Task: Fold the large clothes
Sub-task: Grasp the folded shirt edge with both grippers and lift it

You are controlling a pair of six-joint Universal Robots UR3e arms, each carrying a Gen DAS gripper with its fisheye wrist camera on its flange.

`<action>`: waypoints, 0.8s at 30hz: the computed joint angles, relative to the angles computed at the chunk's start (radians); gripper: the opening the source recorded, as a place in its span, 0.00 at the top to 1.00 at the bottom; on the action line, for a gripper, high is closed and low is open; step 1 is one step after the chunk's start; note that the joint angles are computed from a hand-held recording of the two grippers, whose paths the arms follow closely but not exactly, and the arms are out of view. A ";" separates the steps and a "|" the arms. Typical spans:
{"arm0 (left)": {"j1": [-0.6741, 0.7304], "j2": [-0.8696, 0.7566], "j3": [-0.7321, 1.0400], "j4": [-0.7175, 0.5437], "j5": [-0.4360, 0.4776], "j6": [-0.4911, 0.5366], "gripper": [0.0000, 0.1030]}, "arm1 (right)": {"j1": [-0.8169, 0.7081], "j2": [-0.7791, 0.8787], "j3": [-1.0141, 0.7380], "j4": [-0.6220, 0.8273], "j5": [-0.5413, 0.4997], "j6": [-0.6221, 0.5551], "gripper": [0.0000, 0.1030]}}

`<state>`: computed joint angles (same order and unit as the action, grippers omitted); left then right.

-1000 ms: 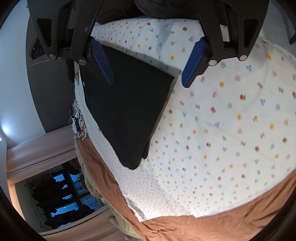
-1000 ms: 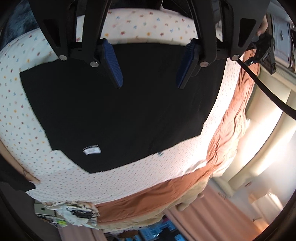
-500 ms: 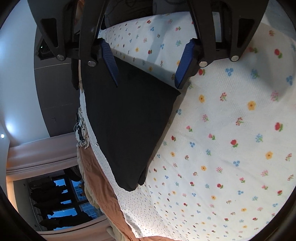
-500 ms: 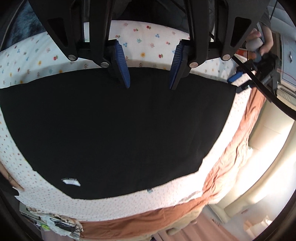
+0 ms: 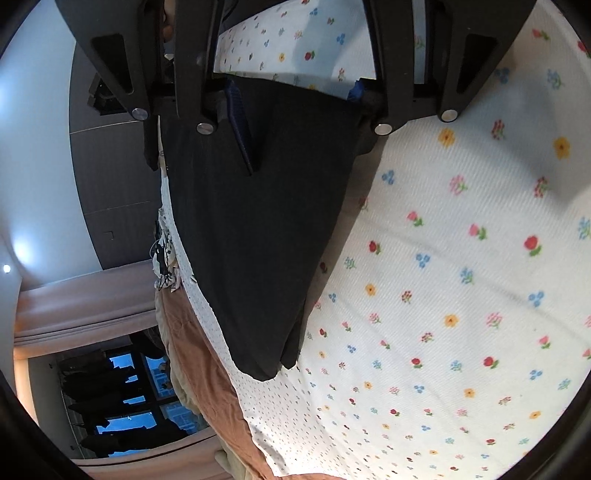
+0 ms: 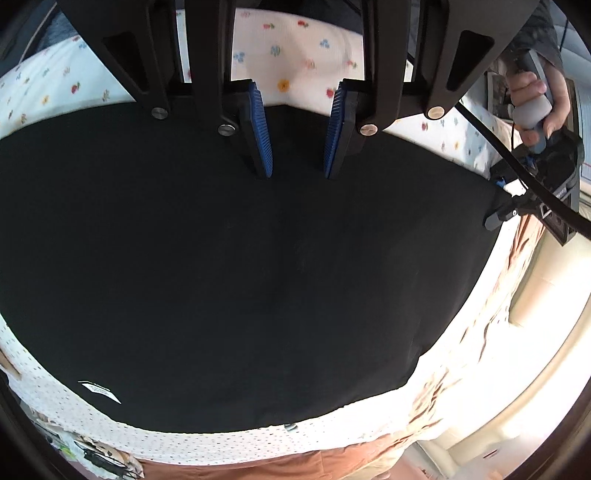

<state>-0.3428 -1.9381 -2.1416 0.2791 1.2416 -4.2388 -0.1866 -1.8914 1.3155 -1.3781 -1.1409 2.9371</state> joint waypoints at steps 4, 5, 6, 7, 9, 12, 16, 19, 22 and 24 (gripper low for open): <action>0.009 -0.021 0.011 0.023 -0.001 -0.028 0.65 | 0.016 0.066 -0.037 -0.078 0.008 0.058 0.75; 0.009 -0.026 0.016 0.025 0.003 -0.035 0.67 | 0.023 0.085 -0.048 -0.100 0.002 0.074 0.75; 0.008 -0.030 0.025 0.023 0.006 -0.039 0.67 | 0.033 0.117 -0.066 -0.129 -0.007 0.096 0.75; 0.009 -0.032 0.029 0.024 0.008 -0.044 0.69 | 0.039 0.137 -0.073 -0.150 -0.013 0.112 0.75; 0.008 -0.035 0.028 0.033 0.014 -0.054 0.71 | 0.059 0.189 -0.104 -0.189 -0.028 0.146 0.75; -0.001 -0.037 0.035 0.030 0.033 -0.066 0.71 | 0.096 0.272 -0.162 -0.236 -0.055 0.185 0.75; -0.008 -0.036 0.045 0.016 0.046 -0.080 0.71 | 0.124 0.370 -0.236 -0.282 -0.074 0.218 0.75; -0.009 -0.036 0.049 0.009 0.048 -0.087 0.71 | 0.149 0.448 -0.296 -0.311 -0.089 0.243 0.75; -0.011 -0.036 0.050 0.013 0.047 -0.092 0.76 | 0.166 0.516 -0.350 -0.333 -0.101 0.270 0.75; -0.010 -0.031 0.045 0.024 0.043 -0.097 0.78 | 0.166 0.545 -0.383 -0.328 -0.105 0.286 0.75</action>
